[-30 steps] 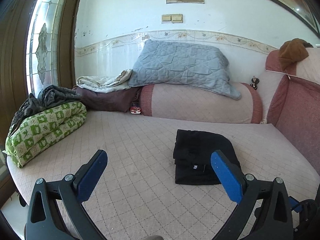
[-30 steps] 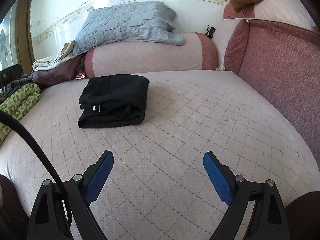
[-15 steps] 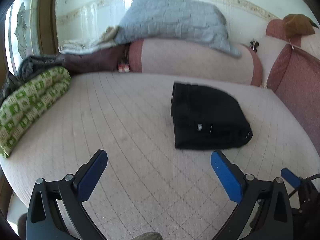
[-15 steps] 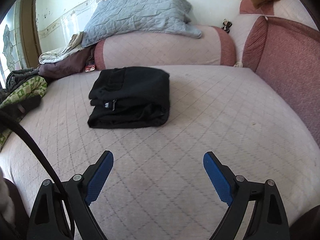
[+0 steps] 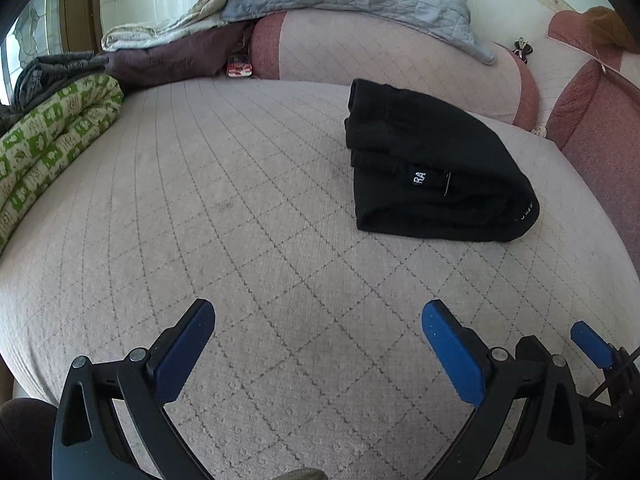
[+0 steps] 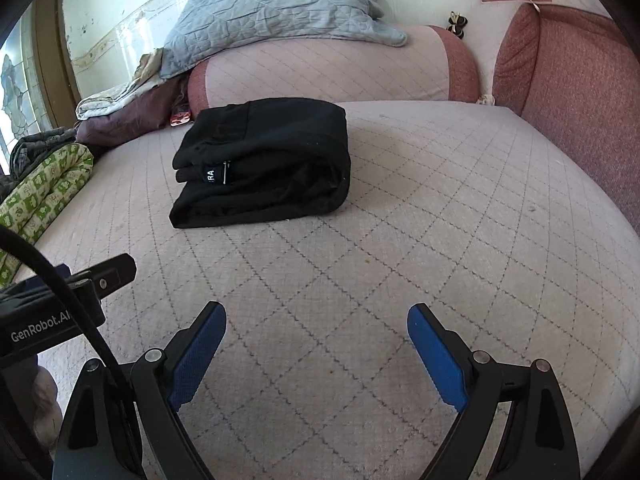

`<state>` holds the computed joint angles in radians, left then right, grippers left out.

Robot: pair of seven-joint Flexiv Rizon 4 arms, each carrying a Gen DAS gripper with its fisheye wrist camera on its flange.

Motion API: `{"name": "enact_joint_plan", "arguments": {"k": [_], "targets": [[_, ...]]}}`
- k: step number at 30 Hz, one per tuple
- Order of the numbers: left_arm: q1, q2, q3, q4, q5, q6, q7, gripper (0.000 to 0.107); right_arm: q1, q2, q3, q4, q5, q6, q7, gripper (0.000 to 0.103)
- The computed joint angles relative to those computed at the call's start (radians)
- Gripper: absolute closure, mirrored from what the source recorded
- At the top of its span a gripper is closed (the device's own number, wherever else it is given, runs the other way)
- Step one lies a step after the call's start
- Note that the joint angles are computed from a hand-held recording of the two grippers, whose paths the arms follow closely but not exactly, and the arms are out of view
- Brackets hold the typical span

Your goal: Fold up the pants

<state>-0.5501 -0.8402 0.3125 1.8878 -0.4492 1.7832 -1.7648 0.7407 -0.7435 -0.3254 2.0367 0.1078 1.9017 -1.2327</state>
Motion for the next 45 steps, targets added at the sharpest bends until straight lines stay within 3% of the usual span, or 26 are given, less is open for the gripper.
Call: {"name": "enact_joint_plan", "arguments": {"k": [10, 45], "targets": [[0.026, -0.007, -0.020, -0.016, 0.035, -0.031, -0.009, 0.004, -0.031, -0.001, 0.027, -0.009, -0.019, -0.018, 0.014, 0.008], [0.030, 0.002, -0.029, -0.003, 0.052, -0.013, -0.026, 0.004, 0.007, -0.015, -0.014, -0.005, -0.017, -0.014, 0.014, 0.007]]}}
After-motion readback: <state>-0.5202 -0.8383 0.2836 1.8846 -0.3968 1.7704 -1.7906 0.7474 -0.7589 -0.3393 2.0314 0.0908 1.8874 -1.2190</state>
